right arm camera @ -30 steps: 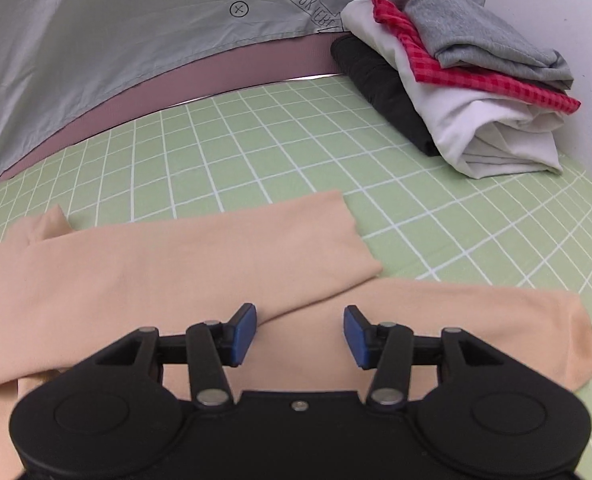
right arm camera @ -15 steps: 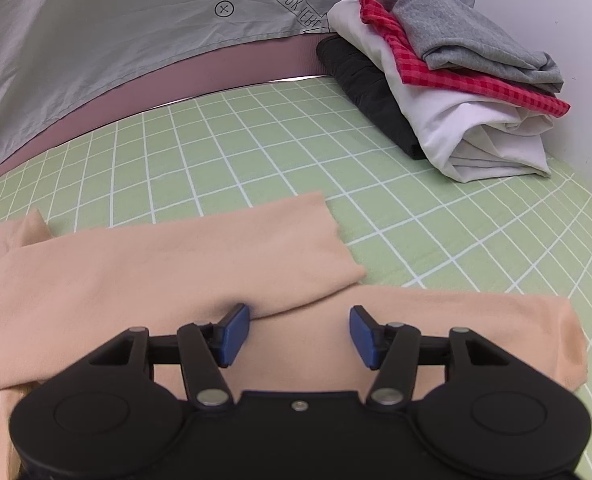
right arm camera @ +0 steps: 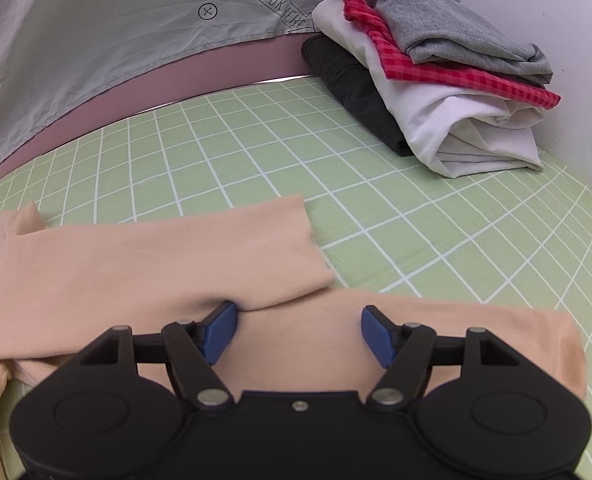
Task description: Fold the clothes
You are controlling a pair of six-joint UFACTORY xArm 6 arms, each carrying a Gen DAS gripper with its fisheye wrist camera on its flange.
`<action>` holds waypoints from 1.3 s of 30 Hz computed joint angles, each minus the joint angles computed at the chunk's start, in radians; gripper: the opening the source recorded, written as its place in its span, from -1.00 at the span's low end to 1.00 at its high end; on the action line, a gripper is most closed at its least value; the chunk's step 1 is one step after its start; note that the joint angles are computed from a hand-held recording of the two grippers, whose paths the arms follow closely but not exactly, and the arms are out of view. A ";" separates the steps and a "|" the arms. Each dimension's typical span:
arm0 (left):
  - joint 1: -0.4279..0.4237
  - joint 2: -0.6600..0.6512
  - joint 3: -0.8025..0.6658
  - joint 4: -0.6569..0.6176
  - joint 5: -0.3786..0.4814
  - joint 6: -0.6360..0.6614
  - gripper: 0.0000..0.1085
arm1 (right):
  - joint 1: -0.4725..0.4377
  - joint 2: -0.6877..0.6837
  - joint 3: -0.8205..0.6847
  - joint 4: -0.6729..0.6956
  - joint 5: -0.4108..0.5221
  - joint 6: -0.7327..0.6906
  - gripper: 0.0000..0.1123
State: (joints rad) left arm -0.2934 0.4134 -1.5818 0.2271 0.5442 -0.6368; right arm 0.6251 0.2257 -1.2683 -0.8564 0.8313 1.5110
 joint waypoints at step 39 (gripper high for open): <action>-0.208 -1.387 1.065 0.047 0.572 -0.090 0.29 | 0.528 0.143 -0.295 0.177 0.037 -0.011 -0.51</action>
